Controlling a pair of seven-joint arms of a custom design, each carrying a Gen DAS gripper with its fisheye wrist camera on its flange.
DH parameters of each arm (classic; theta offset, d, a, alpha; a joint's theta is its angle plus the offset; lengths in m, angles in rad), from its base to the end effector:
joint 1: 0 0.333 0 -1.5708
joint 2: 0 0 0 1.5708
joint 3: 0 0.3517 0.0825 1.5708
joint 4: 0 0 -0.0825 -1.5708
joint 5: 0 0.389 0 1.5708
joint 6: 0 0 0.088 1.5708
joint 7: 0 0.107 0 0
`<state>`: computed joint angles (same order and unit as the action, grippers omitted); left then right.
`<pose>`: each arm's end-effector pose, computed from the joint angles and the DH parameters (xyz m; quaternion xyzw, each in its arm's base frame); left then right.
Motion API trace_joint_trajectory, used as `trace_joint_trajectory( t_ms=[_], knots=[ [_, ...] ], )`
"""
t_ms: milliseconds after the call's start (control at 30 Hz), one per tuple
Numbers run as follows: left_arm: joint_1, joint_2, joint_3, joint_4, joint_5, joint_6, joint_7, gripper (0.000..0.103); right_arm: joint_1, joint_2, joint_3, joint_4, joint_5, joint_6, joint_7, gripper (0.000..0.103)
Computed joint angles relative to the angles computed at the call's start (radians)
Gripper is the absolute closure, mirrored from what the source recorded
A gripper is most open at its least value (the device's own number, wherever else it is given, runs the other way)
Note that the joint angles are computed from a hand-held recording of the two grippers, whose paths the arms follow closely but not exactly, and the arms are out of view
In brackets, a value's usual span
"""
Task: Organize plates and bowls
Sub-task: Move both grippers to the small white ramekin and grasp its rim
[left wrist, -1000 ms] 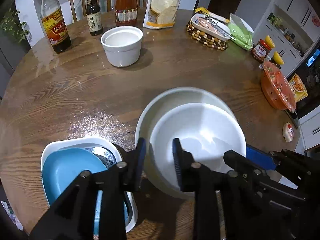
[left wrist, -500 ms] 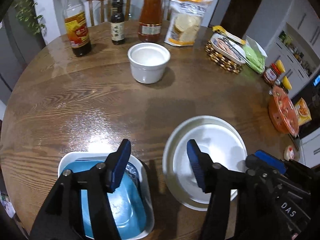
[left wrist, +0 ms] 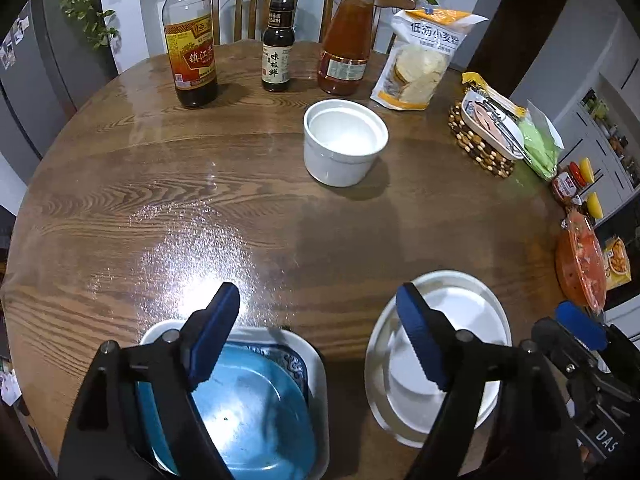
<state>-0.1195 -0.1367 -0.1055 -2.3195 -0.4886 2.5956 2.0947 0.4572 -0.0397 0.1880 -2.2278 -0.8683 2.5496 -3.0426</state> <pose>0.5105 -0.1089 0.4718 -0.5409 0.8015 -0.2461 0.0667 0.4336 0.3401 0.4565 -0.5311 0.7770 -0.2178 0.2585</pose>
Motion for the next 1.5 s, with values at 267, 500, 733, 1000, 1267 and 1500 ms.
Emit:
trace_joint_trajectory(
  t_ms=[267,500,733,1000,1267,1500],
  knots=[
    [0.002,0.029,-0.017,0.055,0.071,0.045,-0.045,0.006,-0.017,0.013,-0.019,0.036,-0.029,-0.001,-0.061,0.045],
    [0.004,0.075,-0.031,0.128,0.144,0.083,-0.113,0.001,-0.040,0.050,-0.047,0.102,-0.034,0.024,-0.158,0.045],
    [0.018,0.187,-0.047,0.272,0.318,0.061,-0.294,0.001,-0.089,0.133,-0.102,0.145,0.203,0.246,-0.365,0.044],
    [0.020,0.320,-0.050,0.398,0.426,0.020,-0.420,0.001,-0.136,0.311,-0.091,0.272,0.606,0.331,-0.705,0.044],
    [0.012,0.414,-0.059,0.443,0.474,0.033,-0.434,0.011,-0.128,0.429,-0.112,0.346,0.795,0.397,-0.811,0.044],
    [0.004,0.474,-0.061,0.491,0.507,0.015,-0.448,0.033,-0.113,0.503,-0.121,0.448,0.881,0.331,-0.926,0.046]
  ],
)
